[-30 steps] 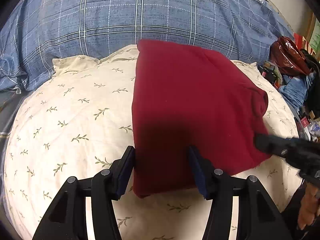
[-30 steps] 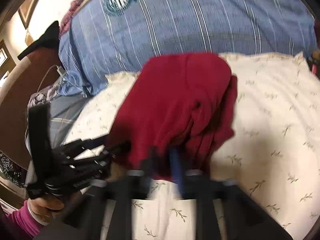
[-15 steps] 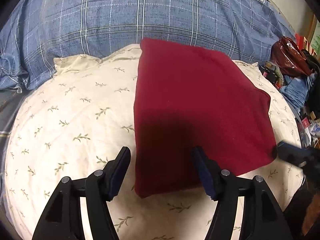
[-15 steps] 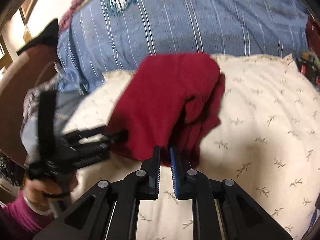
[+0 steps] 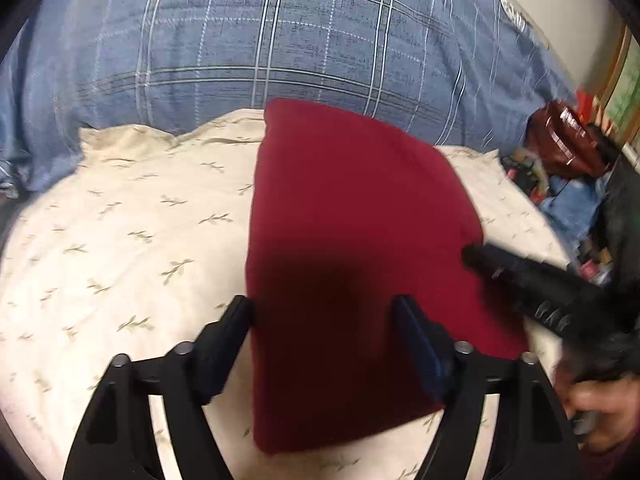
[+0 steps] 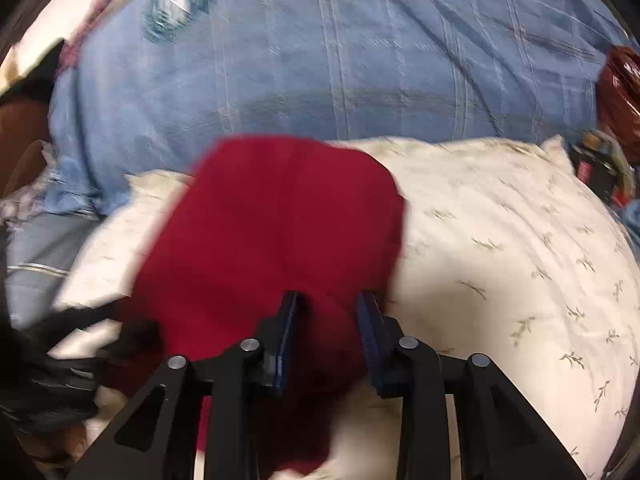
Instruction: Fold small clothes
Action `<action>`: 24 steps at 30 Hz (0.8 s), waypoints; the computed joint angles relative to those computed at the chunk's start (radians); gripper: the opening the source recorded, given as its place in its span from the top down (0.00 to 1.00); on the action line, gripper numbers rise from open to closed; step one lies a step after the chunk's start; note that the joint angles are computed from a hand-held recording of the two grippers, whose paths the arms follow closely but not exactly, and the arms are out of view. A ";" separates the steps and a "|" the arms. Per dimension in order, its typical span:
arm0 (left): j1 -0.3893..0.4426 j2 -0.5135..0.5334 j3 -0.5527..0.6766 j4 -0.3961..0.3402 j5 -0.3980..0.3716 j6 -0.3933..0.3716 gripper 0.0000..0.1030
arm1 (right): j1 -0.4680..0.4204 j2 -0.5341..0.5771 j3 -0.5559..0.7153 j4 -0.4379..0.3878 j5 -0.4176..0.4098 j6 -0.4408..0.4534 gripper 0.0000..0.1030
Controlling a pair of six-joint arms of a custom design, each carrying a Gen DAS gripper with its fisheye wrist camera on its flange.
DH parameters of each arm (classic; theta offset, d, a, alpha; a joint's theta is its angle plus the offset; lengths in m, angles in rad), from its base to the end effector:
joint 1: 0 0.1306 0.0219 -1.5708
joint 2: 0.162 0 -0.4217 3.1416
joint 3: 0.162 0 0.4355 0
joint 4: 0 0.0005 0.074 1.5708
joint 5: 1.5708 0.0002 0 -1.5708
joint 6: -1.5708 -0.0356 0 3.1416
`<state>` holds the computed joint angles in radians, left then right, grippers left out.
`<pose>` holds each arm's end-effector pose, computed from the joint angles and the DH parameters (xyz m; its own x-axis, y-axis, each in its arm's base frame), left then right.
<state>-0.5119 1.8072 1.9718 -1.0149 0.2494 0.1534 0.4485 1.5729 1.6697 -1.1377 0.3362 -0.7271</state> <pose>0.5940 -0.3444 0.5090 -0.7417 0.2469 -0.6237 0.5093 0.8123 -0.2841 0.5266 0.2398 0.4958 -0.7531 0.3340 -0.5668 0.3233 0.9382 0.1233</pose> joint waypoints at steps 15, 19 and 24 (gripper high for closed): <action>0.064 0.264 0.329 -0.182 0.285 -0.045 0.19 | -0.138 -0.056 -0.190 0.406 -0.434 -0.027 0.43; 0.074 0.270 0.347 -0.182 0.305 -0.062 0.44 | -0.119 -0.047 -0.148 0.380 -0.410 -0.008 0.56; 0.093 0.148 0.211 -0.144 0.311 -0.094 0.48 | -0.067 -0.055 -0.094 0.375 -0.438 0.020 0.61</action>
<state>-0.4186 1.9555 2.1833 -1.1586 0.5599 0.0595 0.3818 1.5177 1.5755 -0.7625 -0.1020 -0.7074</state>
